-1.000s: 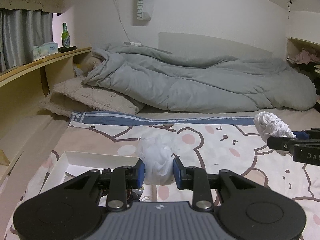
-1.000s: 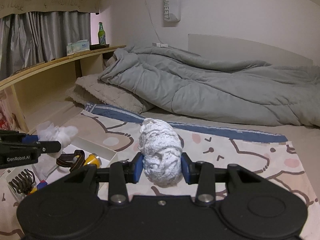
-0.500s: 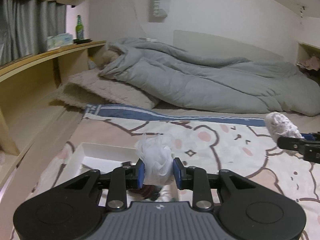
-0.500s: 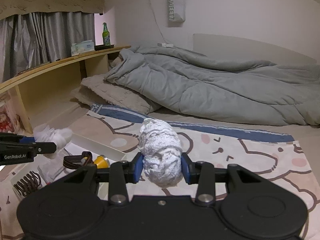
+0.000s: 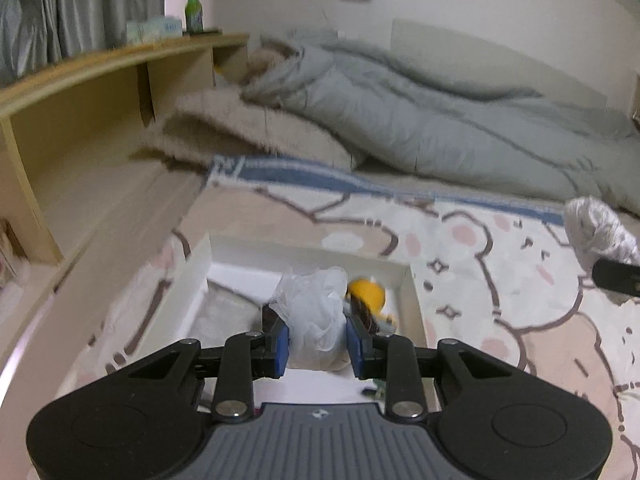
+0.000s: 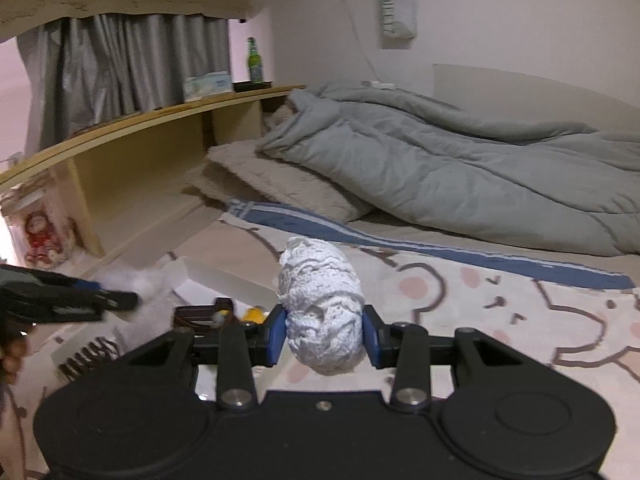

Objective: Organize objects
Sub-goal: 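Carry the plastic bag with the left tool while the right tool carries the cloth ball over the tray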

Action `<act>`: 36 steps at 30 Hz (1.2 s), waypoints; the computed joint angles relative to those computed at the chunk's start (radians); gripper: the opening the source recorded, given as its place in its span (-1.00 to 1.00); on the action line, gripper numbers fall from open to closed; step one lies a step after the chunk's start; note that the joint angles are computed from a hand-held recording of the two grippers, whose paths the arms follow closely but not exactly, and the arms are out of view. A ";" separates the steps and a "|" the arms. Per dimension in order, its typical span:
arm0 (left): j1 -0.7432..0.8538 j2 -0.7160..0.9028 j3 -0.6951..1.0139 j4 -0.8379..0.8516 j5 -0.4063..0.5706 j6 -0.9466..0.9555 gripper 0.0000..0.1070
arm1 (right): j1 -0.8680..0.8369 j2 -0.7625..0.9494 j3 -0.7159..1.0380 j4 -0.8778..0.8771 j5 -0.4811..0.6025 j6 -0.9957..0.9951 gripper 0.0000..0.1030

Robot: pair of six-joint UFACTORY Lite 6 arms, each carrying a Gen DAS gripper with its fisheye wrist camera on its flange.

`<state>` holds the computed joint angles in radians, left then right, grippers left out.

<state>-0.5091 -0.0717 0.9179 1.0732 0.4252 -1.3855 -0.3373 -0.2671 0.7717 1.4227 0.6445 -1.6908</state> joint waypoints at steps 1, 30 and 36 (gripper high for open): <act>0.011 0.019 0.007 -0.029 -0.008 0.032 -0.42 | 0.015 -0.006 -0.005 -0.003 0.003 0.005 -0.22; 0.176 -0.066 -0.107 -0.003 -0.020 0.004 0.59 | 0.366 0.174 0.088 0.056 -0.218 0.099 -0.21; 0.250 -0.150 -0.143 -0.116 -0.097 0.063 0.60 | 0.459 0.389 0.258 -0.187 -0.403 0.542 -0.21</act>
<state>-0.2593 -0.2221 0.7752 0.9576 0.3282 -1.3224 0.1219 0.1221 1.0300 1.2353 0.2420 -1.1490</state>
